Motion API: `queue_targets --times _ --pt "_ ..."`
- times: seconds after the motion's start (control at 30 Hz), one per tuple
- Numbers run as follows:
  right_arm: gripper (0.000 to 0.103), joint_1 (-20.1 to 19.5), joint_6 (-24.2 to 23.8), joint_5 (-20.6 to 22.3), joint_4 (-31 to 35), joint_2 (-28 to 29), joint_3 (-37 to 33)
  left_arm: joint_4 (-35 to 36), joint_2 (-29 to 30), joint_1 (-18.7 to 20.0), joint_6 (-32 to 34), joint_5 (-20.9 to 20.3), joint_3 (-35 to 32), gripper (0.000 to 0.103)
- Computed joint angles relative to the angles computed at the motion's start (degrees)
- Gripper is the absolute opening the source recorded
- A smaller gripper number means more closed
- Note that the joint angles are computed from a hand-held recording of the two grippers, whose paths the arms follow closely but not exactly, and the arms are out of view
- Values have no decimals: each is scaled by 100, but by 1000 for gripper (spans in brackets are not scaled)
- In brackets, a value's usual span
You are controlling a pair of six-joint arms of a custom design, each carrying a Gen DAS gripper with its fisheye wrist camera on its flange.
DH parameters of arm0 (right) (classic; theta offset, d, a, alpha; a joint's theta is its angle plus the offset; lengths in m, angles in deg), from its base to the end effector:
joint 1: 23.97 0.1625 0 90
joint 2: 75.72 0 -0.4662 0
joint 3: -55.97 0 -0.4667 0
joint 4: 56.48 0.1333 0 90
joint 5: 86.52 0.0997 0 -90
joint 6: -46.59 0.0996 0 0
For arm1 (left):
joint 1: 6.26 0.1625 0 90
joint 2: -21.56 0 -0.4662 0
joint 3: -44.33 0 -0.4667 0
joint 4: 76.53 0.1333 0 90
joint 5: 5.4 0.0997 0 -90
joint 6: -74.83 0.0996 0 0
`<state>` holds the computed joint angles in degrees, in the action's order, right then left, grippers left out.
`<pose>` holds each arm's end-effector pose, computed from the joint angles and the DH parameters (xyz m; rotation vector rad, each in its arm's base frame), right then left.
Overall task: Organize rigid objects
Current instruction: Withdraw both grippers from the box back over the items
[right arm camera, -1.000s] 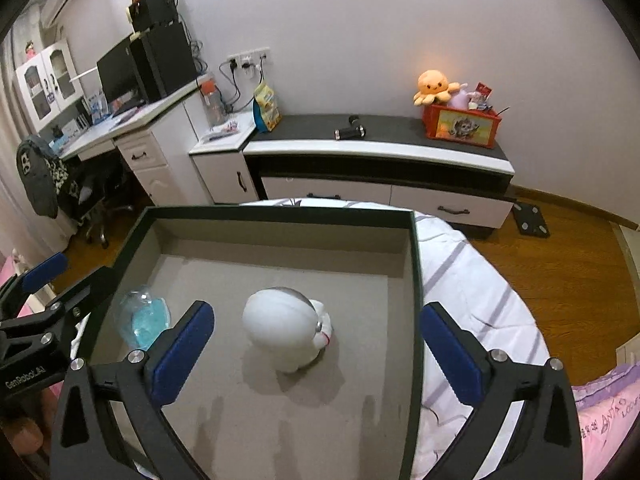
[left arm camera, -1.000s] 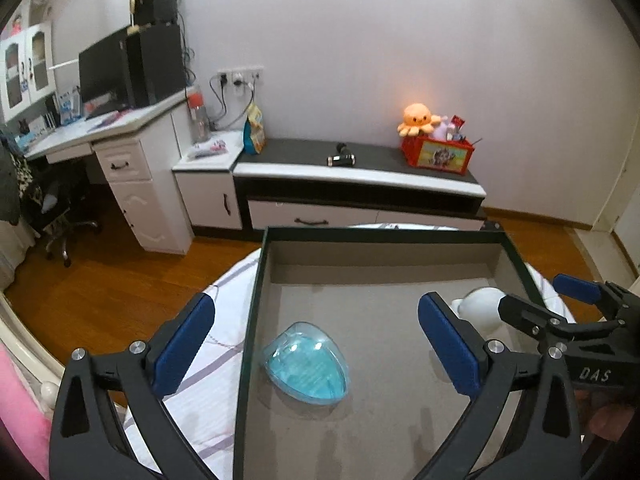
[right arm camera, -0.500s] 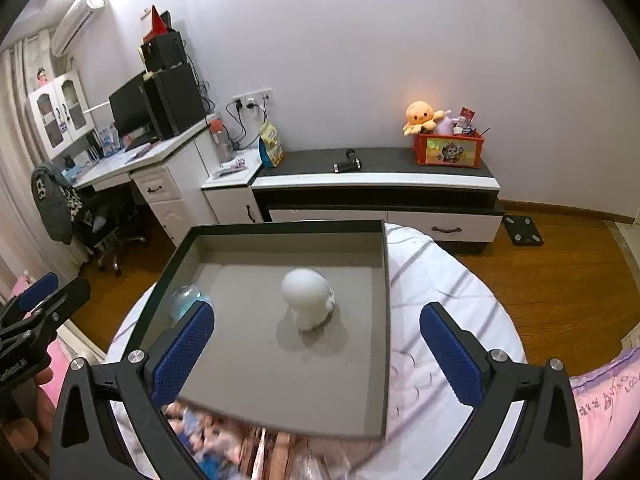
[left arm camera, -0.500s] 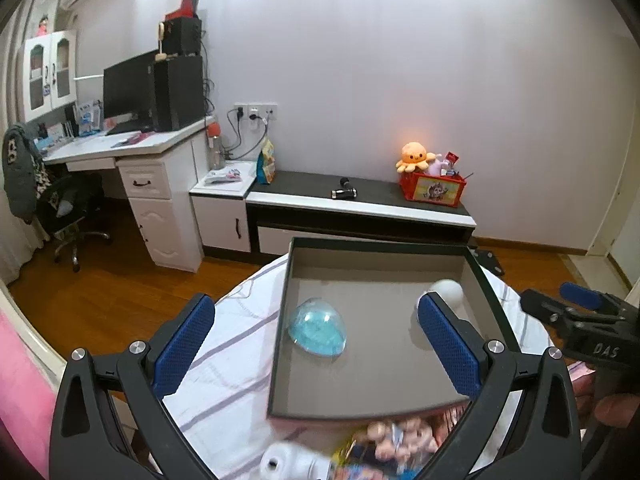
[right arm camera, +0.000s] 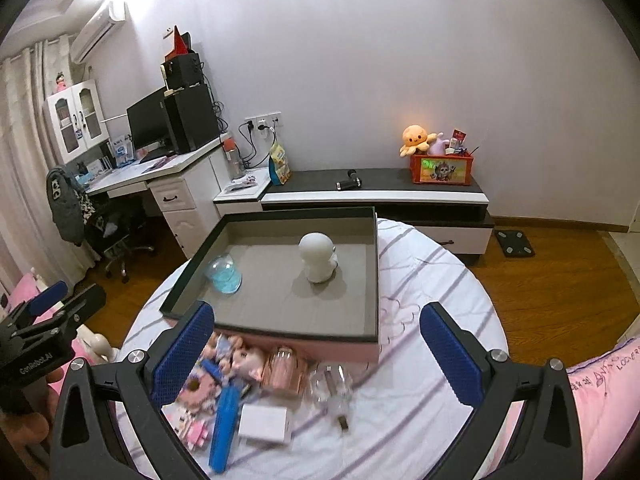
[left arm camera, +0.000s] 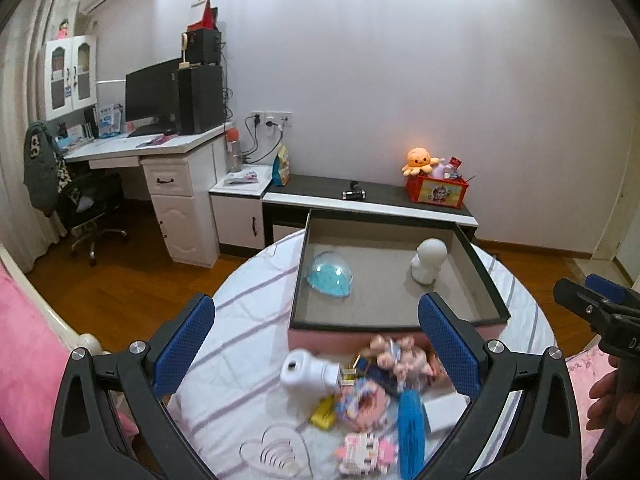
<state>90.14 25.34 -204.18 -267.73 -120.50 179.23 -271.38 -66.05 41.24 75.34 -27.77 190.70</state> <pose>0.3071 -0.4730 0.0365 0.7443 -2.4083 0.9976 -0.0756 -0.4162 0.2748 0.1998 2.0380 -1.2548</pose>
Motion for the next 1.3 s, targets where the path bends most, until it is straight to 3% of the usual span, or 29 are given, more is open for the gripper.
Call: queue_targets --times 0.1,0.4,0.67,0.9,1.3 --pt "103 4 1 0 -148 -23 215 194 -189 -199 -310 195 278 103" --pt "103 -90 28 -59 -191 48 596 1451 -695 -427 -1657 183 803 103" --pt "103 -124 2 -98 -154 140 721 2048 -817 -514 -2211 123 1045 103" --pt "103 -190 36 -155 25 287 652 1729 -517 -396 -2092 40 1094 103" --pt "101 -445 194 -10 564 627 440 870 466 422 -1675 -578 966 103"
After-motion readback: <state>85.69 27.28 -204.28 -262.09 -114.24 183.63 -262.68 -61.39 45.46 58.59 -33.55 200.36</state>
